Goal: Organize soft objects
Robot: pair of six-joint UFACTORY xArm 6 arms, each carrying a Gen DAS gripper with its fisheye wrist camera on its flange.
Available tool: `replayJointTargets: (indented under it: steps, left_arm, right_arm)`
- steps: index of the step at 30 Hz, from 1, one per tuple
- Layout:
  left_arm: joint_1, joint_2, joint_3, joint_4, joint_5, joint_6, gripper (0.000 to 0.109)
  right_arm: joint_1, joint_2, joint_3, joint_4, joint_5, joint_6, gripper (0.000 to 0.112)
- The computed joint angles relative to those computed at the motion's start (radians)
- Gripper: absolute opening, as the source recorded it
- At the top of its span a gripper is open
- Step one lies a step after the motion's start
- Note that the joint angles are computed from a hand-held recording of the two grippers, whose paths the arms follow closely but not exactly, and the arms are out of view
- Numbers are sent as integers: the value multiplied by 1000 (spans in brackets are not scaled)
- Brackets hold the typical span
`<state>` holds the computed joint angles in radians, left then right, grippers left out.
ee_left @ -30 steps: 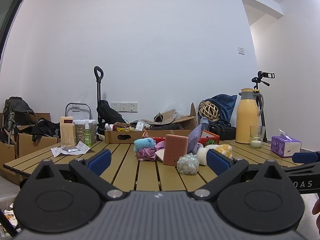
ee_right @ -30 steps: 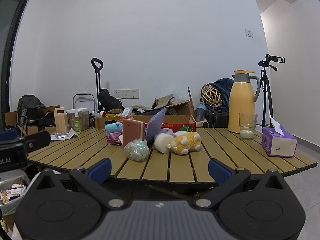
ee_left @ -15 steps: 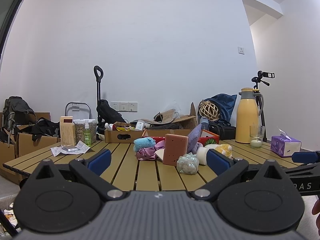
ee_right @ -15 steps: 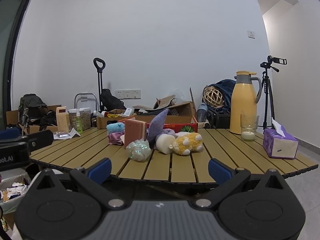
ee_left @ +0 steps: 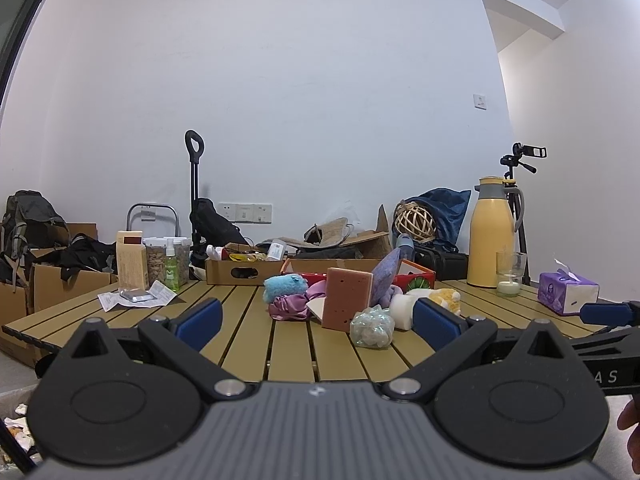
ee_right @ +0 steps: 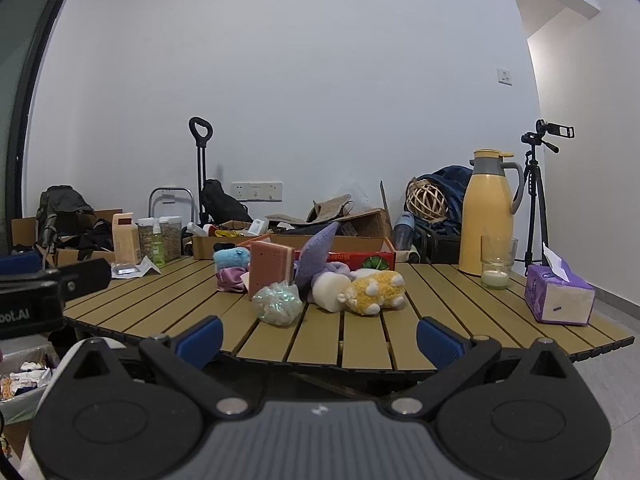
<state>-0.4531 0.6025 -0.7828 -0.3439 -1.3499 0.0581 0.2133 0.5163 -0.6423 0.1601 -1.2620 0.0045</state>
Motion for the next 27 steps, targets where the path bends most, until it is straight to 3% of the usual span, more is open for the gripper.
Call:
replayJointTargets:
  steps: [5,11,14,15,17,19,22,26,27]
  left_arm:
    - [-2,3,-11,-6,17,4,103]
    - [15,28,-111,3,141,37,103]
    - [29,78,-213,19,204,64,103]
    - [34,94,-252,23,239,69,103]
    - [73,125,-328,123,317,11,103]
    - [117,153,-402,244,392,-80,103]
    - [109,209,-549,200,536,-34,103]
    - [88,310,-793,100,760,88,103]
    - [84,337,-857,77,820,118,103]
  right_arm:
    - [-6,-3,-6,-5,29,6,103]
    - [-54,5,-46,-58,60,53,103]
    - [-118,46,-127,-169,102,120,103]
    - [-141,63,-159,-223,125,156,103]
    - [-194,69,-227,-363,260,214,103]
    - [-193,100,-290,-345,300,196,103]
    - [-191,148,-399,-312,364,177,102]
    - [-234,225,-614,-421,549,249,79]
    - [-245,251,-677,-458,589,271,79]
